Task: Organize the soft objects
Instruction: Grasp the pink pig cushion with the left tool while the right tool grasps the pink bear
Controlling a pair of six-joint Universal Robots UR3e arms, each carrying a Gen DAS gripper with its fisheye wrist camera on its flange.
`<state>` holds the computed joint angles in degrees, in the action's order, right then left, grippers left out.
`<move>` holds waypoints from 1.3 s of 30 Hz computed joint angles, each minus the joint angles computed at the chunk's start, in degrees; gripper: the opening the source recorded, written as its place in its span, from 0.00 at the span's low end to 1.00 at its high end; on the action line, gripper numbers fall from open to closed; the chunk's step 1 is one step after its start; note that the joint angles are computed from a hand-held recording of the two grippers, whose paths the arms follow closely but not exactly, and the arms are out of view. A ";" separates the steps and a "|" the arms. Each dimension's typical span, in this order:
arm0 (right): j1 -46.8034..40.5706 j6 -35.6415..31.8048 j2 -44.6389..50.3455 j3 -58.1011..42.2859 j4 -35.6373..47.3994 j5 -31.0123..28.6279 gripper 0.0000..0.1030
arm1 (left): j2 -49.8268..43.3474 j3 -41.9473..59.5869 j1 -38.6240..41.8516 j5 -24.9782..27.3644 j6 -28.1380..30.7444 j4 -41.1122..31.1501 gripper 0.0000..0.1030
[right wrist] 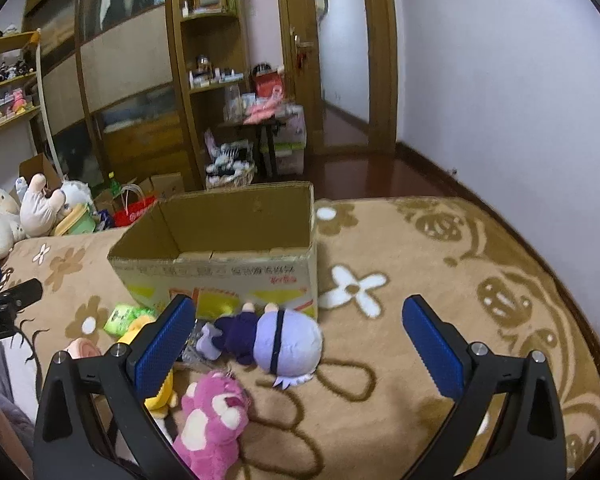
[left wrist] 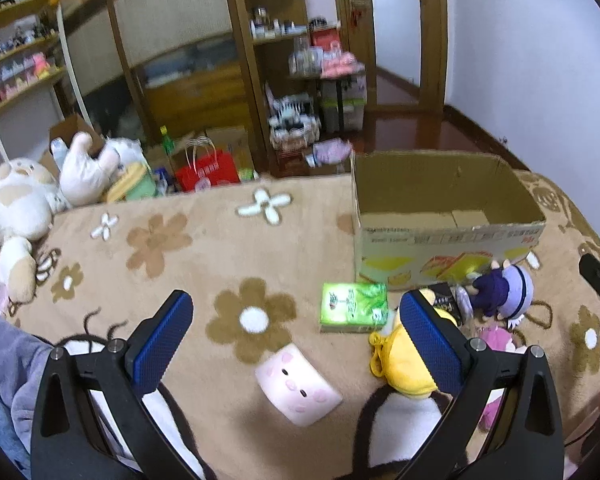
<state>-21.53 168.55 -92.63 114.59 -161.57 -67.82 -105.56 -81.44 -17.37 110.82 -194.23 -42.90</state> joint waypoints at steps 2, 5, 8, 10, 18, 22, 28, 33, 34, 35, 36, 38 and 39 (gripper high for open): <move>0.77 -0.52 0.86 -1.20 2.39 0.56 1.00 | -1.67 2.93 0.60 -1.13 0.38 -4.08 0.99; 3.07 -1.44 2.67 -2.91 3.09 -0.13 1.00 | -4.87 7.57 0.98 -2.19 0.32 -8.48 0.99; 5.53 -1.46 4.87 -5.03 3.76 -1.68 1.00 | -7.36 11.14 1.41 -2.69 0.06 -11.97 0.99; 7.12 -1.26 6.45 -6.75 5.37 -2.94 1.00 | -8.93 13.75 2.31 -4.30 -0.35 -15.57 0.99; 11.83 -4.63 11.07 -9.72 10.04 -8.49 0.96 | -13.21 18.30 4.74 -10.07 -1.02 -24.06 0.99; 13.32 -5.05 13.48 -10.96 12.59 -10.11 0.96 | -16.08 20.90 5.62 -10.86 -2.08 -27.58 0.99; 14.04 -5.35 15.09 -11.29 14.57 -9.89 0.96 | -18.91 23.11 8.01 -14.77 -3.18 -32.38 0.99; 14.33 -5.41 15.10 -11.53 16.97 -9.57 0.96 | -21.52 26.16 8.77 -17.11 -3.01 -36.87 0.99; 14.30 -5.67 15.05 -11.64 17.66 -9.50 0.96 | -21.85 26.74 8.69 -17.15 -2.83 -37.68 0.99; 14.45 -5.84 15.22 -11.94 18.49 -9.56 0.96 | -22.21 27.22 8.60 -17.09 -2.77 -38.26 0.99; 14.41 -6.11 15.22 -12.13 19.31 -9.64 0.96 | -22.64 27.84 8.52 -17.11 -2.69 -38.85 0.99; 14.60 -6.46 15.71 -12.88 20.89 -9.95 0.96 | -22.98 28.29 8.29 -17.32 -2.68 -39.13 0.97; 14.78 -6.52 16.03 -13.22 21.61 -10.30 0.96 | -23.21 28.57 8.16 -17.21 -2.75 -39.20 0.96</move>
